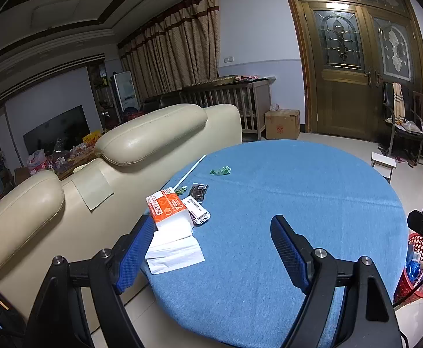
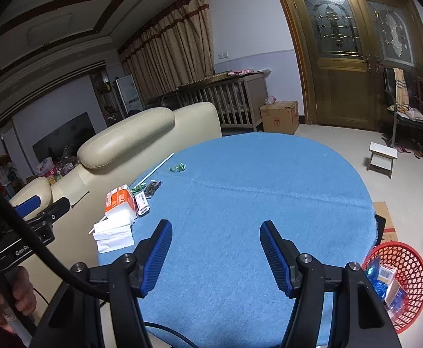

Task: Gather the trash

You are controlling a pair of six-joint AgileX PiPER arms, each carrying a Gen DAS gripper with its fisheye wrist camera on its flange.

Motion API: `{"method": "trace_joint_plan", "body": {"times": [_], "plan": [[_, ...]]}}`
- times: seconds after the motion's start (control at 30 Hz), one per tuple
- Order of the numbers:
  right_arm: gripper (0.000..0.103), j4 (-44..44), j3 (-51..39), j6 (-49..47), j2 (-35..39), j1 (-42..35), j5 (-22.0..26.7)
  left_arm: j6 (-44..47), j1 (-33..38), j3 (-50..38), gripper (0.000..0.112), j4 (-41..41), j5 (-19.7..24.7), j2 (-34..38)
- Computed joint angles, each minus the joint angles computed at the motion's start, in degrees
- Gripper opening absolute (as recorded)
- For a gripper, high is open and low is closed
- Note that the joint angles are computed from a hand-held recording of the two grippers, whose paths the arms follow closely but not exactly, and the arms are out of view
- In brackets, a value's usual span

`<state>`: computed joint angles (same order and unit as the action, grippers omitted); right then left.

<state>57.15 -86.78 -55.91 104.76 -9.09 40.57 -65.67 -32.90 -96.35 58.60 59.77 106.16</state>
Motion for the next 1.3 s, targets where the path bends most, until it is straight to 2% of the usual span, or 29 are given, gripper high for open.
{"method": "trace_joint_plan", "body": {"times": [1.3], "plan": [[0.067, -3.1, -10.6, 4.8, 8.2, -1.9, 4.0, 9.0, -0.7, -14.4, 0.083, -5.8, 4.0, 8.4]]}}
